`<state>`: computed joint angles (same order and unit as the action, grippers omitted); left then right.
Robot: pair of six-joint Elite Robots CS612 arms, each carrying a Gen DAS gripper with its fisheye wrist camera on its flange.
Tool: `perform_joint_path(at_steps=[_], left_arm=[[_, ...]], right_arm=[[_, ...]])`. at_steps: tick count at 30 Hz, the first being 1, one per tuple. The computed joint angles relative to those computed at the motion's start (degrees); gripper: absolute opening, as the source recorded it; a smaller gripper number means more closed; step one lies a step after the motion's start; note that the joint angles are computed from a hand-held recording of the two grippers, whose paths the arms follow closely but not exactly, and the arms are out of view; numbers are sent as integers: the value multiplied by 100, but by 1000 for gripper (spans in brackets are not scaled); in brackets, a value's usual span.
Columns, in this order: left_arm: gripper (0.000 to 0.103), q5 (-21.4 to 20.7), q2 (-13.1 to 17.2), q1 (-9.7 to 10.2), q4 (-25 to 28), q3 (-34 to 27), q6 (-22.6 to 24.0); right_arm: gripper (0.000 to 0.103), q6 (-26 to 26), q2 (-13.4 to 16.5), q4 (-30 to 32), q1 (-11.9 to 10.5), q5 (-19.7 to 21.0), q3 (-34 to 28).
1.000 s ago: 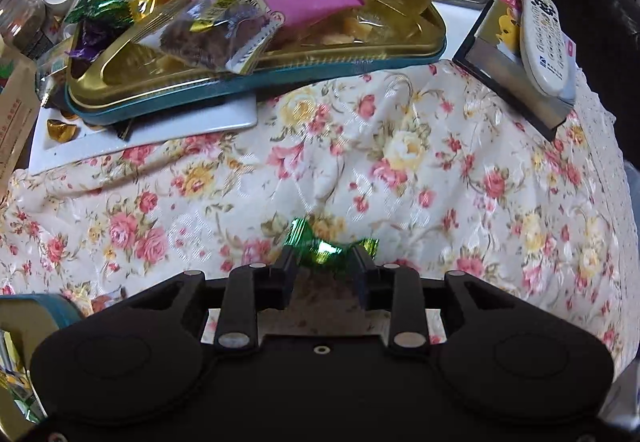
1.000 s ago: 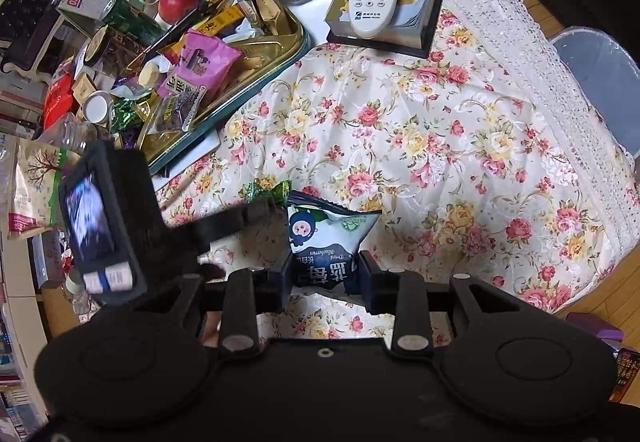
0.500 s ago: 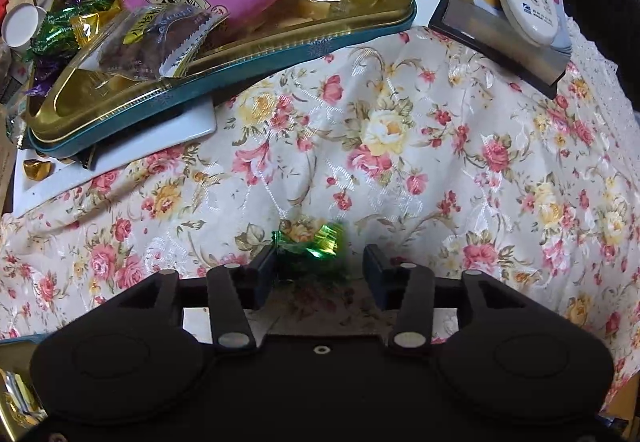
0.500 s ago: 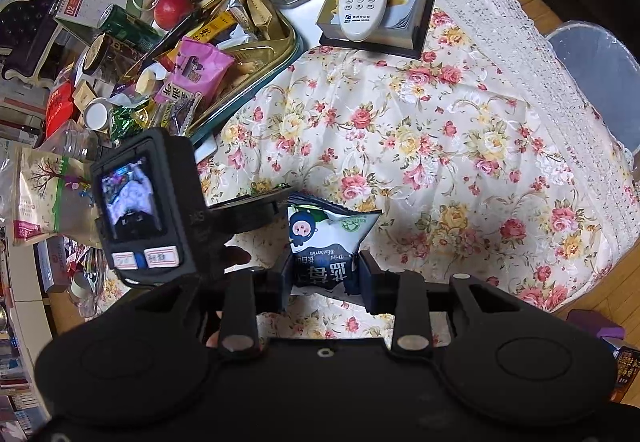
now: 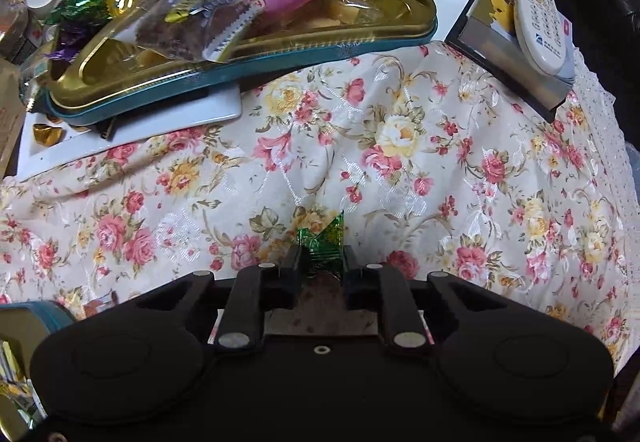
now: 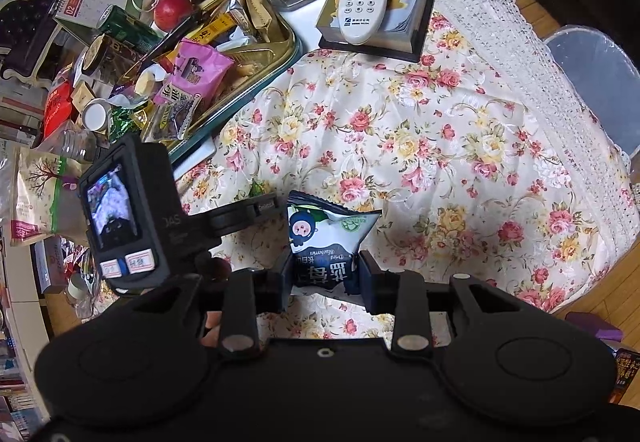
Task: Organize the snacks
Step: 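Drop the green candy into the tray with the left tool while the right tool drops the packet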
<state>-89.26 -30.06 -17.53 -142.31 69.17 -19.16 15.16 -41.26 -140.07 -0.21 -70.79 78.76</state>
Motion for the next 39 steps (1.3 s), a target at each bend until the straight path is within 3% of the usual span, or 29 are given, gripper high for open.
perform_joint_path(at_steps=[8,13,16,25,30,33,39], left_arm=[[25,-72,-488,104,-140,501,-247],[25,272,-740,58,-183,770,-410],[25,374,-930,127,-235,1021,-504],[25,479,-1502,521,-157,1863,-990],[25,649,-1731,740,-382,2319,-1269],[25,749,-1823,852,-613,2552,-1396],[26,524,-1832,1136,-670,2700,-1557]], right_arm=[[36,-113,-10,-12,85,-70,-18],[36,-190,-17,-8,167,-178,-24],[36,-288,-20,0,242,-226,-36],[35,-833,4,59,616,-448,-102],[35,-1222,36,103,864,-646,-116],[35,-1491,45,69,987,-692,-96],[35,-1952,58,29,1226,-695,-58]])
